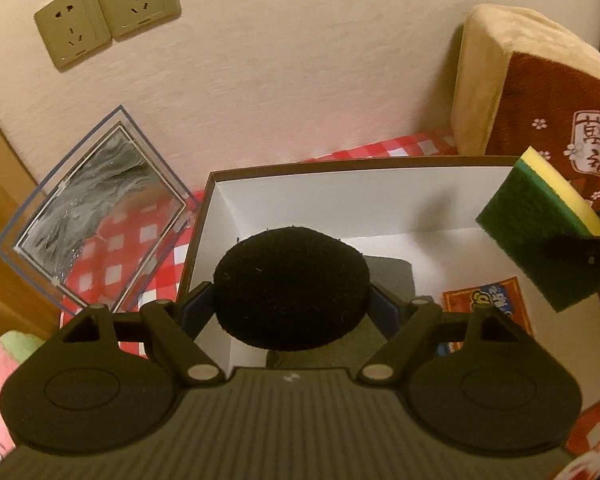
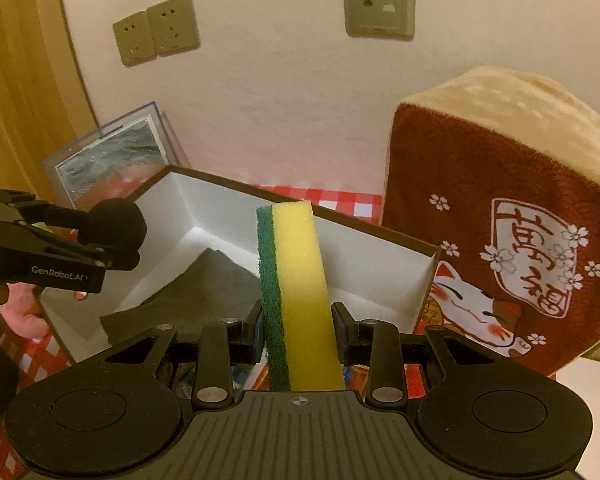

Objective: Organize soft objects
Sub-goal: 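Open the left gripper to drop the black pad while the right drops the sponge in the box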

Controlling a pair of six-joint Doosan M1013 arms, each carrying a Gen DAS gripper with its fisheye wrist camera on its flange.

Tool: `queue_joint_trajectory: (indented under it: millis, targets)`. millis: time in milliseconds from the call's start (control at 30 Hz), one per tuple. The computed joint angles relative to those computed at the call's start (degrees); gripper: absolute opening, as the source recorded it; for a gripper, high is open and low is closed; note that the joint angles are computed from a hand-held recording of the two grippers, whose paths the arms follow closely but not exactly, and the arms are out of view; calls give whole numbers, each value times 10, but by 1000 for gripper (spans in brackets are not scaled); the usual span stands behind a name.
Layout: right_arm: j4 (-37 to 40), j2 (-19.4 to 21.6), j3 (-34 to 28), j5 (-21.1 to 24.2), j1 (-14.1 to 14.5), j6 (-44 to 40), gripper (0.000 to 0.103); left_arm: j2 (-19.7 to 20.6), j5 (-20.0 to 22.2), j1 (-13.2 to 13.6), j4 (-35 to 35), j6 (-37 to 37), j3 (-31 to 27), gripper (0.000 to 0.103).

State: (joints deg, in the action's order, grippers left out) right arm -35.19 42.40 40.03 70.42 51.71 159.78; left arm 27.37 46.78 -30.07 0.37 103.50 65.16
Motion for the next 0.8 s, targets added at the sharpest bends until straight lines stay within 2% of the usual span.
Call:
queue_joint_trajectory:
  millis: [300,533,800]
  targets:
    - [11,0,6,-6,-7,7,34,19,28,4,-19,22,-25,82]
    - [16,-3,14,-15,-9,14,34,27,56,14,-71,40,-41,82]
    - [15,0,11,-18,-10,4,34,29,61,15,-66,31,-46,82]
